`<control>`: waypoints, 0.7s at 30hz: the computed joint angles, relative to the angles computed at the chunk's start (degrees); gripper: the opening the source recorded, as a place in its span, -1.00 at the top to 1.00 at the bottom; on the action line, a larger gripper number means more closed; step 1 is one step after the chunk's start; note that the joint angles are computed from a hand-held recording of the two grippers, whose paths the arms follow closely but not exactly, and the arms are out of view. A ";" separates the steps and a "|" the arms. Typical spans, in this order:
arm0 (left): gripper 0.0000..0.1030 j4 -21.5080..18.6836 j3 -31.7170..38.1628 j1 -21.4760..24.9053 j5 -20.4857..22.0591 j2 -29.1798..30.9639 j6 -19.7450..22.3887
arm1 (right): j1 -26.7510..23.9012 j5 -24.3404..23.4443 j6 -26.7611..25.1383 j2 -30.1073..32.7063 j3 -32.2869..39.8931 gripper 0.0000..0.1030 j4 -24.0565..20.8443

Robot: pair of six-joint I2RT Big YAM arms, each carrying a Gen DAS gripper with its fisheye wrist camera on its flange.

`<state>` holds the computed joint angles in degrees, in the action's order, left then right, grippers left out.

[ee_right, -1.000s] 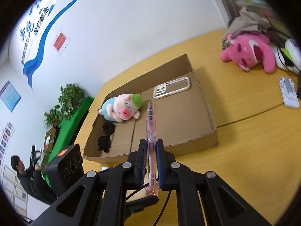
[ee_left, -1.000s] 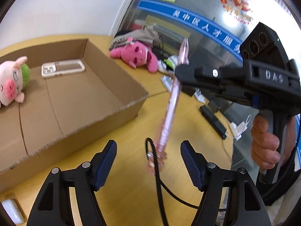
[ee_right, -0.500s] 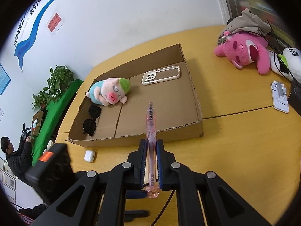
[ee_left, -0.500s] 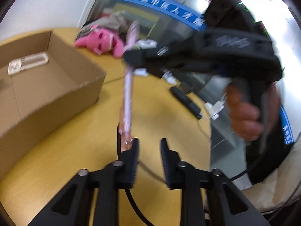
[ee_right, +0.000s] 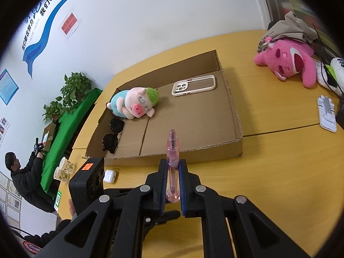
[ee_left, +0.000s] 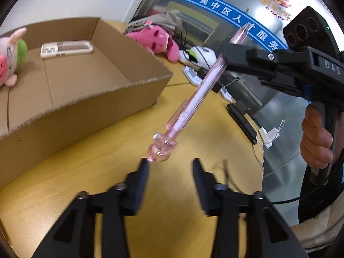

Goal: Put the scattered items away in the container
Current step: 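Lift the pink pen with the right gripper and carry it over the box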

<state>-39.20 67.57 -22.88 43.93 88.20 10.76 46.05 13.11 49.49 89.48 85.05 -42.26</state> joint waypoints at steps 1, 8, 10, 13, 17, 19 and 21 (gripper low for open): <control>0.00 0.42 -0.11 0.04 0.17 -0.16 -0.26 | 0.05 0.09 -0.11 0.11 0.19 0.82 -0.16; 0.00 1.39 0.07 -0.59 -1.85 -0.20 0.30 | 0.21 -0.53 -0.41 0.70 0.84 0.82 -0.31; 0.02 0.89 0.20 -0.92 -2.51 -0.21 1.30 | 0.27 -0.88 -0.58 0.98 1.25 0.82 -0.53; 0.26 0.94 -0.14 -1.13 -3.24 -0.56 1.72 | 0.37 -1.42 -0.96 1.69 2.11 0.82 -0.91; 0.52 -0.21 -0.01 -0.81 -3.15 -0.60 2.67 | 0.27 -1.81 -0.92 2.29 2.64 0.82 -1.18; 0.53 -0.69 -0.09 -0.66 -3.30 -0.70 2.80 | 0.09 -2.26 -0.79 2.68 2.82 0.82 -1.00; 0.55 -1.14 -0.24 -0.62 -3.40 -0.84 2.73 | -0.03 -2.53 -0.88 3.22 3.22 0.82 -0.89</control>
<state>-40.34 67.33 -23.50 40.53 87.36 13.49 46.02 10.58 48.61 92.70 88.26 -43.15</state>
